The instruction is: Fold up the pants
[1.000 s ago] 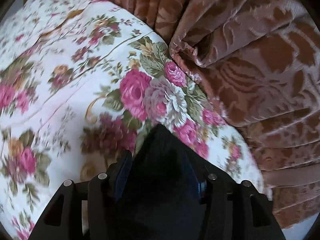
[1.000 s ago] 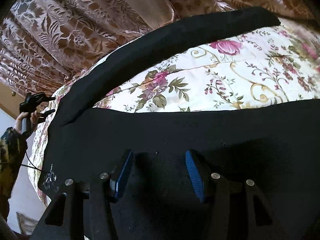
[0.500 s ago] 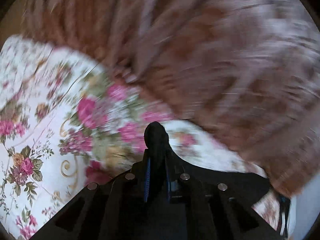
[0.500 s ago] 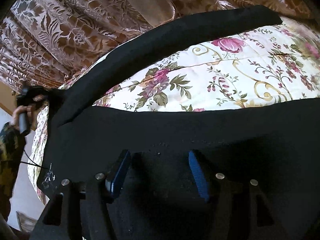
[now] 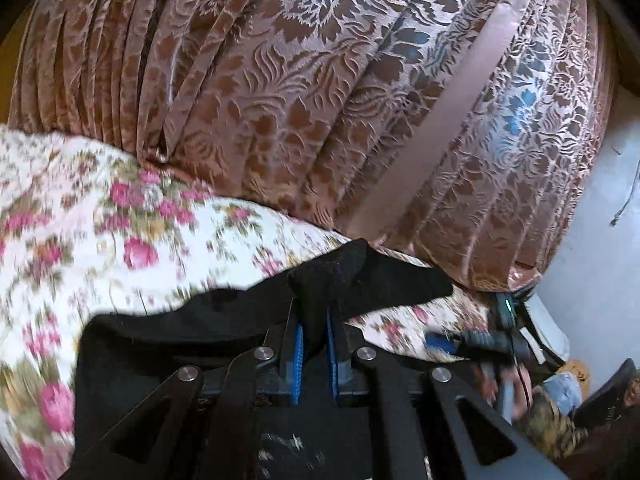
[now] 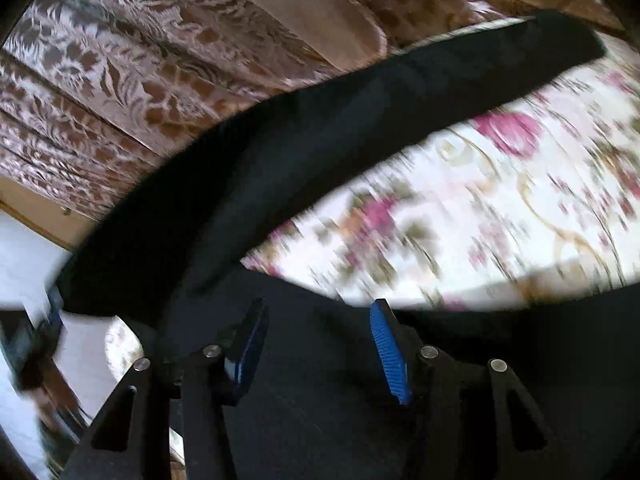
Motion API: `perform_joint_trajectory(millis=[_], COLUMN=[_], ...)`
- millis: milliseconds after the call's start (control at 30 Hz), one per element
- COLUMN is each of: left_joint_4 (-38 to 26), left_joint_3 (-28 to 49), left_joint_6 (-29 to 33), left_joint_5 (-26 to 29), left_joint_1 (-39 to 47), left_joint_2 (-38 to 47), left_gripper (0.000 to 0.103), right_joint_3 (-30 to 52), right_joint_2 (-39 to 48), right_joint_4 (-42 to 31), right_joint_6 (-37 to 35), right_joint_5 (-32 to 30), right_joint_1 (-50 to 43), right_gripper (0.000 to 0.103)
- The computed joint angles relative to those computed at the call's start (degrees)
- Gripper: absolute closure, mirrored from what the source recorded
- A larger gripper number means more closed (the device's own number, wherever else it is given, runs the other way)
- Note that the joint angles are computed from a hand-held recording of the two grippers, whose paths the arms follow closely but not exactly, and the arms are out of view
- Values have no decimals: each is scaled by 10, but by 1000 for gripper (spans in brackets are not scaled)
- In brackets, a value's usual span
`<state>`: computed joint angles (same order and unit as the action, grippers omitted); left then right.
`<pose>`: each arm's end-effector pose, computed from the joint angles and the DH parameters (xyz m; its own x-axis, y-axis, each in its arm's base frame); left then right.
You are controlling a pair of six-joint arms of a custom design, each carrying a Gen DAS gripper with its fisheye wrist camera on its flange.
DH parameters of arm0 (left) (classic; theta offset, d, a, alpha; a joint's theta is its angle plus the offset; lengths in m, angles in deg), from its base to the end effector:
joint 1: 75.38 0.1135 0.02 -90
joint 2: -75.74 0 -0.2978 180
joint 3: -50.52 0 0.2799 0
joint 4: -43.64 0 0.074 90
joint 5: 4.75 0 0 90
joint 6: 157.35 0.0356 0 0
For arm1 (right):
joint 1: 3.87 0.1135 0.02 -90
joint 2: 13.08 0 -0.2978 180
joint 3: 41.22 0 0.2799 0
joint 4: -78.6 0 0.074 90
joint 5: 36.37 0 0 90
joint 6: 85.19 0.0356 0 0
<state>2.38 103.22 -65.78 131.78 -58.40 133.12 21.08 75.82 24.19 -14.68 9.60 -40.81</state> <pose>0.2055 0.0357 0.2707 -0.6793 -0.1877 -0.7094 0.3005 0.8108 -0.5023 0.2388 -0.1486 0.1875 -0.8594 0.3461 -0.3764 0.0621 0.8013 0.5950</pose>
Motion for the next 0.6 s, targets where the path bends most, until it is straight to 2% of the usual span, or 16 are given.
perform_joint_trajectory(millis=[133, 267, 300, 500, 600], left_joint_4=[-14, -38, -41, -67, -61], left_joint_3=[-34, -47, -50, -45, -32], left_joint_6=[14, 33, 39, 88, 92], left_joint_5=[18, 30, 33, 40, 20], left_joint_1=[13, 28, 30, 53, 54], left_joint_2=[-30, -49, -52, -41, -19], left_gripper=[94, 94, 94, 94, 94], right_joint_3=[69, 139, 165, 299, 357], right_joint_2=[42, 99, 121, 242, 299], right_joint_4=[5, 41, 54, 73, 68], right_joint_6=[69, 173, 210, 326, 366], right_joint_5=[-36, -57, -49, 12, 6], right_joint_1=[39, 82, 97, 147, 151], right_gripper=[50, 50, 50, 50, 51])
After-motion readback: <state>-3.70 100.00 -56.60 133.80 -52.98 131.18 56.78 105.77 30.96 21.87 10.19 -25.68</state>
